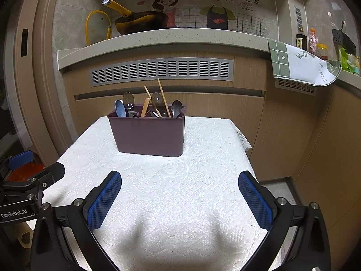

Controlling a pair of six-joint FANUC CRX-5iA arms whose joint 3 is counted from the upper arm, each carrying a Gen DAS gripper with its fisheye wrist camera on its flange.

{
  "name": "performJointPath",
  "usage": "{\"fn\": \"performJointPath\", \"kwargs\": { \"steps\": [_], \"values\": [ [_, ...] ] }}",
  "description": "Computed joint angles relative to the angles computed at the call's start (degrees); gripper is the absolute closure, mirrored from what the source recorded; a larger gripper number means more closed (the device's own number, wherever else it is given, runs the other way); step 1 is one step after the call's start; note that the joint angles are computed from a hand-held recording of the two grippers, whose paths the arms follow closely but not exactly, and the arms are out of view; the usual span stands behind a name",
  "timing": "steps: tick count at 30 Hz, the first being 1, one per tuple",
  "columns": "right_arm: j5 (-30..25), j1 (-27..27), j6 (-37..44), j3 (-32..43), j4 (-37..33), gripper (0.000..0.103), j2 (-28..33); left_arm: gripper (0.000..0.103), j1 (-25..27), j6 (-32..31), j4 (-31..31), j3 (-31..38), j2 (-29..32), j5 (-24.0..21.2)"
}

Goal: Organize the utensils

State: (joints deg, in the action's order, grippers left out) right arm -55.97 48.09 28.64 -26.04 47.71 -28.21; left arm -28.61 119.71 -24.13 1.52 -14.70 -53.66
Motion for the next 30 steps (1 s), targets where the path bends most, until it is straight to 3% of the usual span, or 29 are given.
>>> {"fn": "performJointPath", "kwargs": {
  "steps": [30],
  "values": [
    [0.11, -0.06, 0.50, 0.14, -0.24, 0.000, -0.17, 0.000, -0.06, -0.78, 0.68, -0.05, -0.48, -0.58]
  ]
}}
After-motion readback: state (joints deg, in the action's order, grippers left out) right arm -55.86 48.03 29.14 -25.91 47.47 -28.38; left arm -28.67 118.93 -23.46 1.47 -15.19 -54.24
